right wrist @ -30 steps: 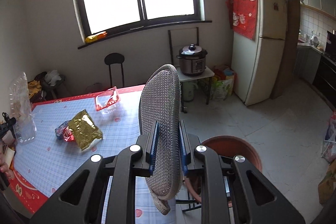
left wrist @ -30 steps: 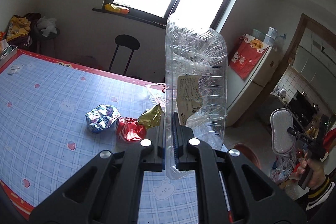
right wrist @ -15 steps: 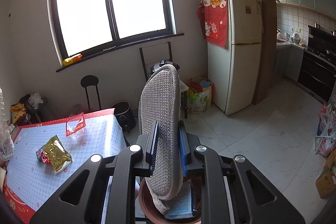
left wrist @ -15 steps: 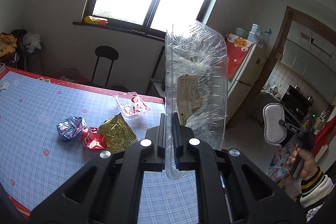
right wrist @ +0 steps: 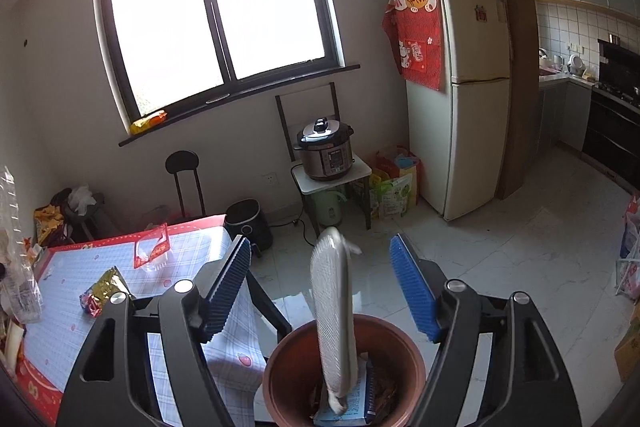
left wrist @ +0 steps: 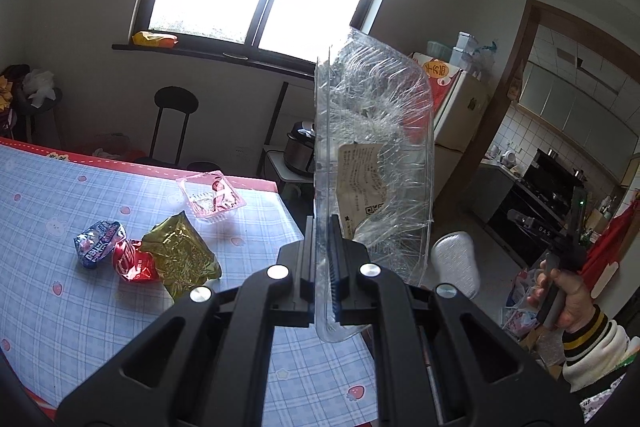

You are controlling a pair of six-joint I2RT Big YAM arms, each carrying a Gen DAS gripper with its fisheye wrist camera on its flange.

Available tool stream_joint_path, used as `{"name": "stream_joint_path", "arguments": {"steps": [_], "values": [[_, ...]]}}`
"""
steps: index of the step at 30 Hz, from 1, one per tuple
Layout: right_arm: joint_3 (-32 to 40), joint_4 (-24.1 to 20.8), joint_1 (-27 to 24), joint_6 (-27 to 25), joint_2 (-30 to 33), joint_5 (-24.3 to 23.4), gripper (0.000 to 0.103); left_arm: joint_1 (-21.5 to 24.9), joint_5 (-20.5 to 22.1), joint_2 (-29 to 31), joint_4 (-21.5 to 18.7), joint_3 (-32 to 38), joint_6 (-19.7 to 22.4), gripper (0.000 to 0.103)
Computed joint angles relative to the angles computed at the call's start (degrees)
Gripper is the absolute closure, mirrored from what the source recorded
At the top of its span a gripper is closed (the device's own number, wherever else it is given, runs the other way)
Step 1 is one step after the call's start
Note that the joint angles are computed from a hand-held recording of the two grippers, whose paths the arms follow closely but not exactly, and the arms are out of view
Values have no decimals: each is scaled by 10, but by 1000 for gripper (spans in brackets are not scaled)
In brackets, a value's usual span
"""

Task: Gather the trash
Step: 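Carry the grey sponge over the terracotta bin and open the right tool, then carry the clear container to the bin and open the left tool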

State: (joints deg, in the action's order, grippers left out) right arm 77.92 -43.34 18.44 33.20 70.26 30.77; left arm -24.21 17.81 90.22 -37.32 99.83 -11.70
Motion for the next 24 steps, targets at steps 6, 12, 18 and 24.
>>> {"name": "stream_joint_path", "arguments": {"steps": [6, 12, 18, 24], "values": [[-2, -18, 21, 6, -23, 51, 6, -13, 19, 24, -15, 31, 30, 94], [-19, -64, 38, 50, -63, 93, 6, -37, 50, 59, -33, 78, 52, 93], [-48, -137, 61, 111, -106, 137, 6, -78, 79, 118, -54, 146, 73, 94], [-75, -221, 68, 179, -148, 162, 6, -125, 93, 201, -84, 246, 79, 93]]}}
